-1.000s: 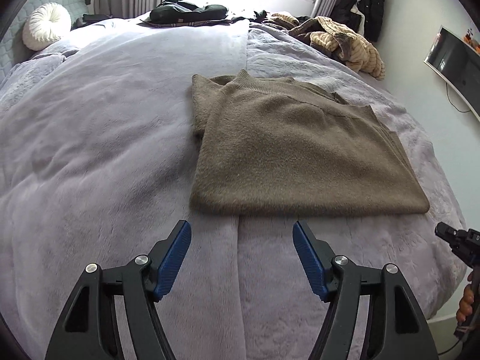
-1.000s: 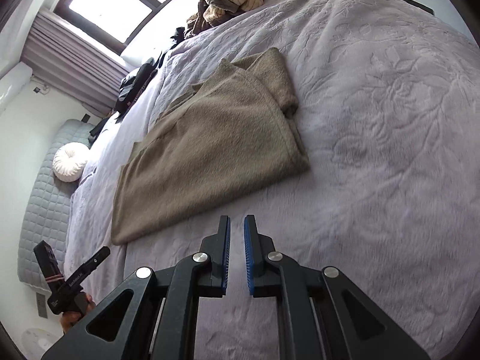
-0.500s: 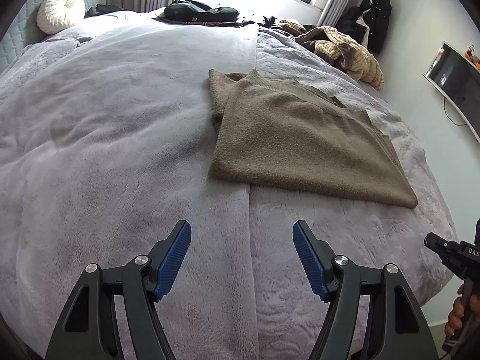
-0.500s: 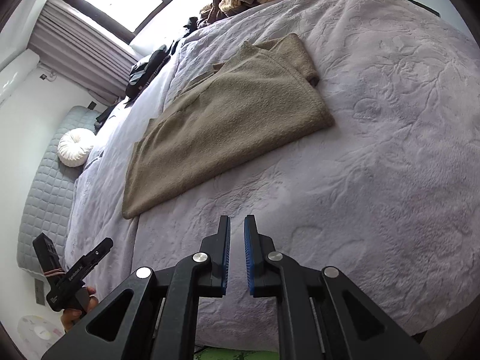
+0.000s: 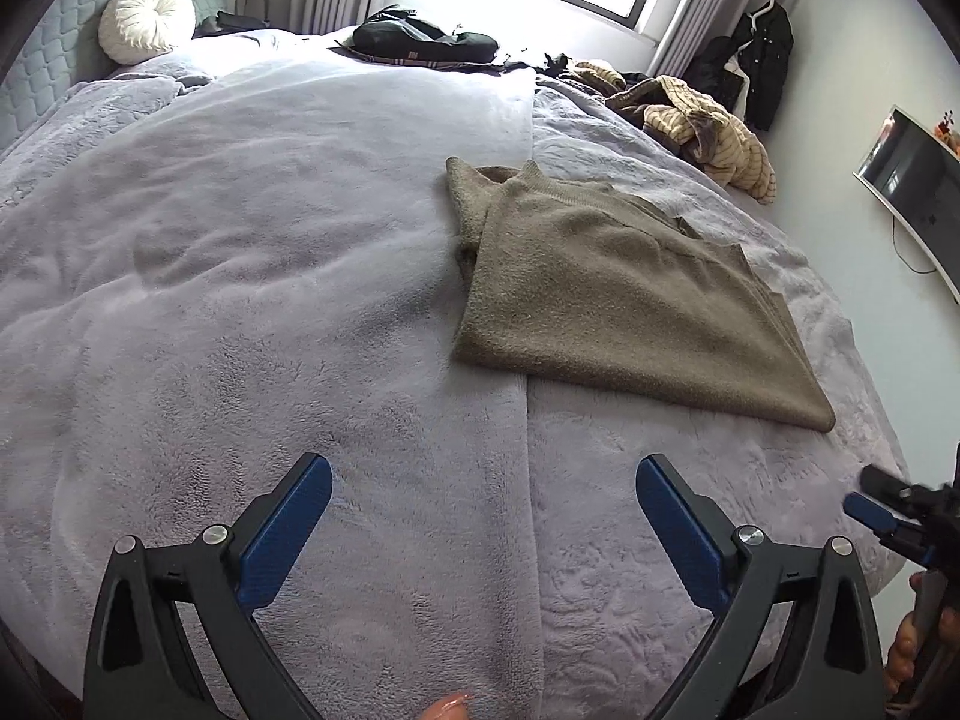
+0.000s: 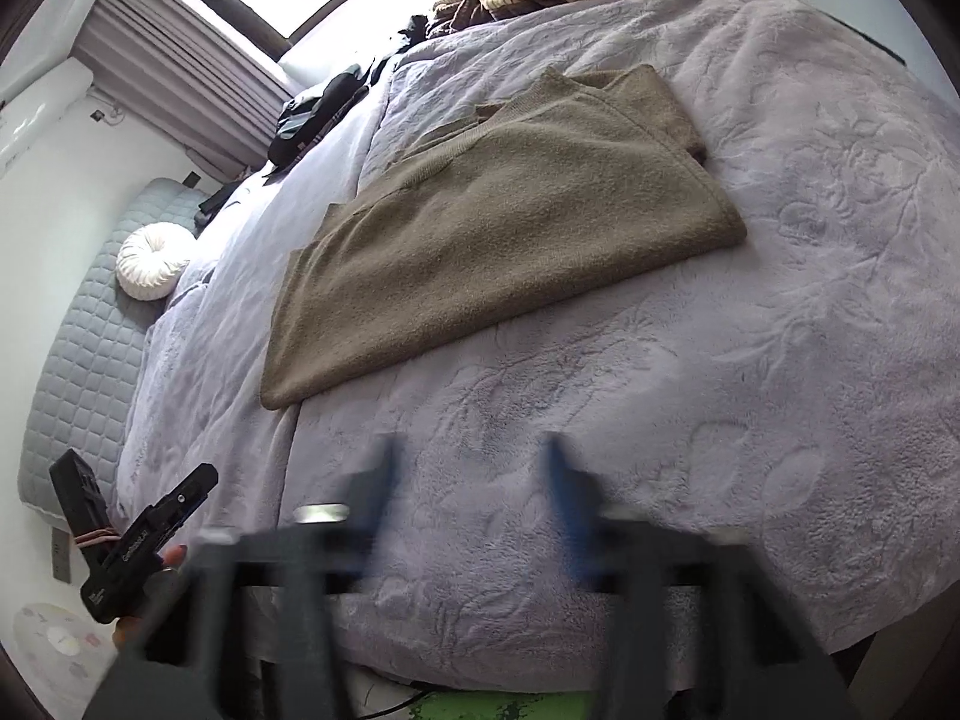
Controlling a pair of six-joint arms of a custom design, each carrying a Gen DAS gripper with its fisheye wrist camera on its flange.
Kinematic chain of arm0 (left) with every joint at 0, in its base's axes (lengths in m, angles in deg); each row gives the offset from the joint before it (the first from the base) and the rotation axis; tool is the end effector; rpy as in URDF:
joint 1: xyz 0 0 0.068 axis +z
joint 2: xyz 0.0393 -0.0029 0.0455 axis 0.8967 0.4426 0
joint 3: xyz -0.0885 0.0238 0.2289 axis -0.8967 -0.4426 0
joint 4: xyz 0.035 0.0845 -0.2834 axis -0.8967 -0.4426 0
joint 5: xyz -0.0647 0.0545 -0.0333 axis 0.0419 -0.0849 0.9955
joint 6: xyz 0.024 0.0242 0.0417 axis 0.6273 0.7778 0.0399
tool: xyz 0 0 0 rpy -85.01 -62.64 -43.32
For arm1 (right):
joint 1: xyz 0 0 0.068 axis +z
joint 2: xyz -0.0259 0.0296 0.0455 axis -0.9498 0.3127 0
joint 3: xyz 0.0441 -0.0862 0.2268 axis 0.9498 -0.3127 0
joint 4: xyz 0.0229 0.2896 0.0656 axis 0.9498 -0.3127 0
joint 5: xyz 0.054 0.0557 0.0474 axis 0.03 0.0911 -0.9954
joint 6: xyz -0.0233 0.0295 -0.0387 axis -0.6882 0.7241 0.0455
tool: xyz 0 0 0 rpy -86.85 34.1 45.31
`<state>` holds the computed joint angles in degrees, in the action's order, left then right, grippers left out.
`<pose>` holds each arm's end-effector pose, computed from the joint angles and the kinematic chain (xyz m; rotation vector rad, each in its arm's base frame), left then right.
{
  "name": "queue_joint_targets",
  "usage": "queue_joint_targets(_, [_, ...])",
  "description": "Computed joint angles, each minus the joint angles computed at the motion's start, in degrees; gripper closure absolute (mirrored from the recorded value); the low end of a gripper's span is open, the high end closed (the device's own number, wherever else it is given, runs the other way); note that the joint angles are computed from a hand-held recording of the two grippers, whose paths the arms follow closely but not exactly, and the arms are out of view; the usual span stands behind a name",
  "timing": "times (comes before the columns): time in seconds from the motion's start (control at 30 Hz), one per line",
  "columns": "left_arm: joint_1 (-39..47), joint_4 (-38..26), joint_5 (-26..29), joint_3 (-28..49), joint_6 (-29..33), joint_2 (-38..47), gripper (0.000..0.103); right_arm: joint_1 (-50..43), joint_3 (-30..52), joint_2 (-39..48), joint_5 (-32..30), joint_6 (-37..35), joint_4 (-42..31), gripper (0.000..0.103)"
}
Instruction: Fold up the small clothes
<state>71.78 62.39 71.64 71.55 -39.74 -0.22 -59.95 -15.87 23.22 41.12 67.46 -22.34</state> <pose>0.2752 0.0348 0.1110 -0.4951 2.4193 -0.2123 0.3571 0.0875 0.1328 -0.0391 2.5813 0.6457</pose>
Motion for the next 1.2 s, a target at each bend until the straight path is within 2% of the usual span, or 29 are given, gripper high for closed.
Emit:
queue_joint_targets(0.23, [0.4,-2.9,0.3,2.4,1.2,2.4,0.001,2.5,2.4,1.2,3.2,-0.6,-1.4,0.008])
queue_joint_targets(0.93, [4.2,-5.1,2.1,8.2,2.5,10.1,0.001,6.0,10.4,10.9,-0.5,2.8,-4.0,0.008])
queue_joint_targets(1.2, [4.5,-5.8,1.8,11.3,3.0,13.2,0.001,6.9,15.8,16.1,-4.4,4.2,-4.5,0.008])
